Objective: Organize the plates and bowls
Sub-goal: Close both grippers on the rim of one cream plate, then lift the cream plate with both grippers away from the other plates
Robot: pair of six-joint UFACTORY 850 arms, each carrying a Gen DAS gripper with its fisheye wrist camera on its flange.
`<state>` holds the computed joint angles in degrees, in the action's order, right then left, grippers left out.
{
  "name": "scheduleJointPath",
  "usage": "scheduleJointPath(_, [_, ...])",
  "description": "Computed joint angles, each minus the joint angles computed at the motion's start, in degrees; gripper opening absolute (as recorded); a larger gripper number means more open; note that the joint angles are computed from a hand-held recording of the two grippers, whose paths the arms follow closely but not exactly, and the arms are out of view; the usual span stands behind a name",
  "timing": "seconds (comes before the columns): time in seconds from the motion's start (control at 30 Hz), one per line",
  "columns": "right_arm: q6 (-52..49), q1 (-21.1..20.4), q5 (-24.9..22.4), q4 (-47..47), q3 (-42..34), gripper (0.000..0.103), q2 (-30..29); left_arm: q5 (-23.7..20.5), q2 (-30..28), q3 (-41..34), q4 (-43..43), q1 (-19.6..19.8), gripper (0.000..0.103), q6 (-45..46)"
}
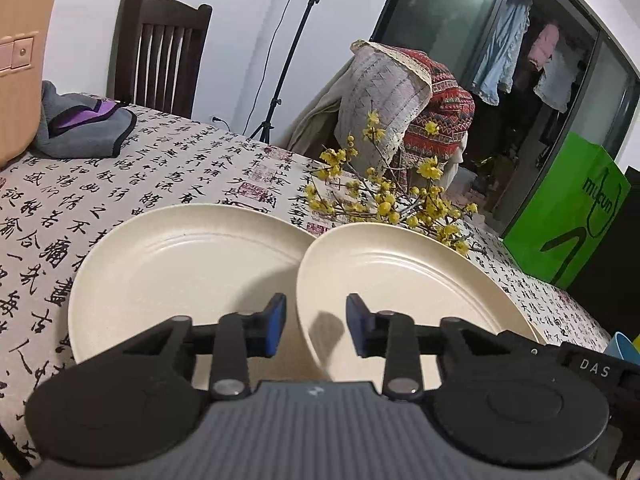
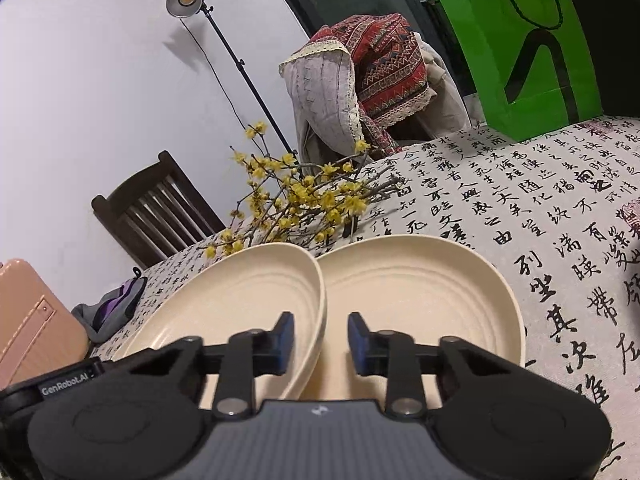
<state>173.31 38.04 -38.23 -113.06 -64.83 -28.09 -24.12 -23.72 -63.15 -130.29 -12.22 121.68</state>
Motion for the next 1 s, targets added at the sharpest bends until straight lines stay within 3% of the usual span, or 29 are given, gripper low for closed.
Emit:
scheduleJointPath(0.03, [-0.3, 0.0, 0.1, 0.2, 0.0, 0.020, 0.0, 0.0, -0.2, -0.3, 1.5, 0.1, 0.024, -1.5])
scheduleJointPath(0.17, [-0.6, 0.3, -0.3, -0.5, -0.1, 0.014, -0.1, 0.0, -0.4, -0.4, 2.1, 0.1, 0.020, -1.4])
scheduleJointPath(0.73, [-13.3, 2.1, -2.6, 8.1, -2.8, 0.014, -0.8, 1.0, 2.0, 2.0, -9.8, -1.2, 0.020, 13.0])
scheduleJointPath(1.0, [-16.0, 3.8, -4.6, 10.6, -1.6, 0.014, 1.4, 0.7, 6.3, 5.5, -13.8, -1.8, 0.020, 18.5])
